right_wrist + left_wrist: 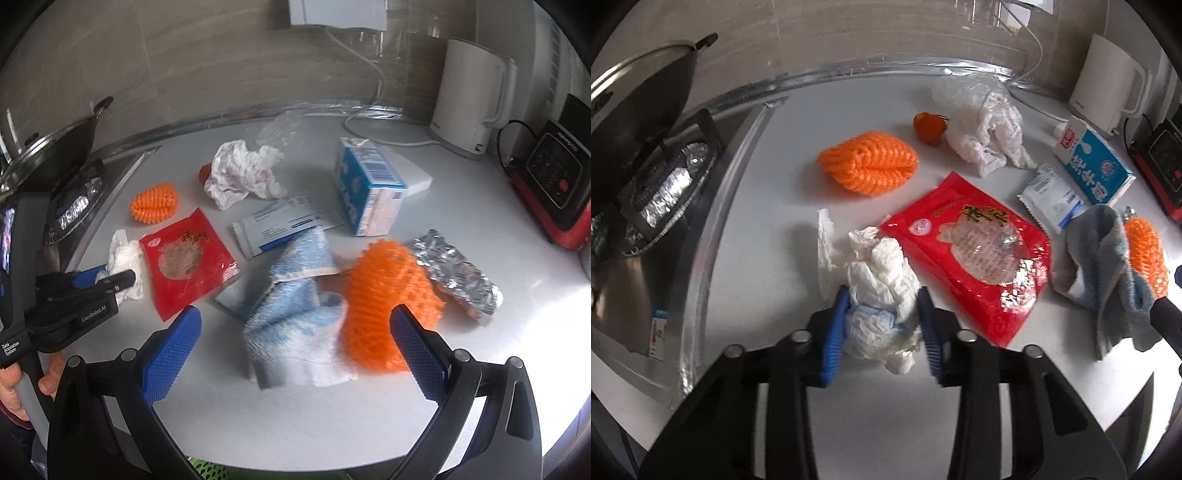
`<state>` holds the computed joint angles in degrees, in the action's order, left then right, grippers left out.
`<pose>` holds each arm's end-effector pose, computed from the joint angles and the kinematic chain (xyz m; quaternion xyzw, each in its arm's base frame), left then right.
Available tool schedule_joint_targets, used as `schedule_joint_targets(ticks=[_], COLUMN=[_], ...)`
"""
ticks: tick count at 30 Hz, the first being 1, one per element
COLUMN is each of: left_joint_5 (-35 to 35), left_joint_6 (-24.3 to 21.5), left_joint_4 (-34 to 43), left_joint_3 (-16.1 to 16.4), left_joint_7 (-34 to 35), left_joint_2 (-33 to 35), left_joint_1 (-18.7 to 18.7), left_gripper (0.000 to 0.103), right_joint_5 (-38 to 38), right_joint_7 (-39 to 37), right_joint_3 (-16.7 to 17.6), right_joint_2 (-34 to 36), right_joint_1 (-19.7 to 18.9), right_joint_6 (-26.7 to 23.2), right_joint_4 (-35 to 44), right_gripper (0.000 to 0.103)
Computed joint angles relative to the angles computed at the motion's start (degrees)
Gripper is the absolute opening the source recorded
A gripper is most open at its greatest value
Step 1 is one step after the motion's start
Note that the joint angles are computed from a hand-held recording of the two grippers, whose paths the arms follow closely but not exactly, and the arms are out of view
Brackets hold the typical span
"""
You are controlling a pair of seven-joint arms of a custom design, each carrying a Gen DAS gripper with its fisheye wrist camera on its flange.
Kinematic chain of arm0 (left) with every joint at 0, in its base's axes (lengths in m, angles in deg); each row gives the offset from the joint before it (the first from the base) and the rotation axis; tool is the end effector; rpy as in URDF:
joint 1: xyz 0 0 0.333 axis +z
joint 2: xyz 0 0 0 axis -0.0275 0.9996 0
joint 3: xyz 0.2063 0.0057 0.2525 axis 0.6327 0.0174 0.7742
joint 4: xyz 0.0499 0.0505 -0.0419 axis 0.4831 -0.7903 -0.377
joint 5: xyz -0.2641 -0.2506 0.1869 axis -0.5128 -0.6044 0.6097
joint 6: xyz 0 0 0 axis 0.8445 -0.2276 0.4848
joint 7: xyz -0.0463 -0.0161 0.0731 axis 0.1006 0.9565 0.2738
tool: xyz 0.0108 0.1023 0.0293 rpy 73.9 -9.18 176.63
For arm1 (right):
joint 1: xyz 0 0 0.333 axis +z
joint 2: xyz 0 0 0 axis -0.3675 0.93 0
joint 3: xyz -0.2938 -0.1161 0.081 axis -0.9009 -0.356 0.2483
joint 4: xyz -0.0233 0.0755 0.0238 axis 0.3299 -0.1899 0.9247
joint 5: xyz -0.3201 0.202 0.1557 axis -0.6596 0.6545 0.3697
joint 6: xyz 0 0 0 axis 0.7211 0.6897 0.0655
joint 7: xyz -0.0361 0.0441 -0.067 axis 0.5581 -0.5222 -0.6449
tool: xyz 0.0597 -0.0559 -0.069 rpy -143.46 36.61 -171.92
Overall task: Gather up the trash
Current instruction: 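Grasp the white crumpled tissue with the left tool while the right tool grasps the blue towel, then carry tissue and towel to the green basket and open both tools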
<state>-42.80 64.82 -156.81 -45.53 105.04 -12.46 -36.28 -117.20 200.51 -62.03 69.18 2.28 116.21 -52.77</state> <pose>0.5729 -0.4926 0.5347 -0.5761 0.7717 -0.2063 0.1733 0.4787 0.3232 0.5537 -0.5934 0.7272 -0.2557 0.2317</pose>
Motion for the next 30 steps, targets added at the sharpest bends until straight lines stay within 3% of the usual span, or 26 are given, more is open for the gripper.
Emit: schedule_joint_targets(ticks=[4, 8, 11, 12, 15, 20, 30], left_joint_5=[0.2, -1.9, -2.6, -2.8, -3.8, -3.8, -0.7], left_joint_6=[0.8, 2.2, 3.9, 4.5, 6.4, 8.5, 10.7], left_joint_4=[-1.2, -2.8, -4.3, -4.7, -5.8, -7.1, -11.5], left_joint_3=[-0.1, -0.7, -1.1, -1.2, -1.8, -1.9, -2.6], left_joint_7=[0.8, 1.9, 3.3, 3.7, 5.6, 7.5, 3.9], left_joint_2=[-0.8, -2.1, -3.5, -3.9, -5.1, -7.1, -13.4], left_joint_1=[0.4, 1.8, 2.5, 2.7, 3.5, 3.9, 4.3], left_gripper=[0.024, 0.023, 0.022, 0.022, 0.022, 0.022, 0.022], right_joint_5=[1.1, 5.7, 7.3, 7.3, 7.5, 4.8, 0.6], right_joint_7=[-3.0, -4.9, -5.3, -5.3, -5.0, -2.9, -0.2], right_joint_3=[-0.1, -1.2, -1.7, -1.7, -1.8, -1.2, 0.6], right_joint_2=[3.4, 4.9, 5.0, 5.0, 4.2, 2.2, -4.1], right_joint_1=[0.6, 0.9, 0.8, 0.8, 0.7, 0.6, -0.4], right_joint_6=[-2.6, -2.9, -3.1, -3.2, -2.0, -0.9, 2.6], right_joint_4=[3.2, 3.7, 3.7, 3.7, 3.5, 3.6, 2.1], right_gripper=[0.086, 0.048, 0.023, 0.020, 0.014, 0.013, 0.013])
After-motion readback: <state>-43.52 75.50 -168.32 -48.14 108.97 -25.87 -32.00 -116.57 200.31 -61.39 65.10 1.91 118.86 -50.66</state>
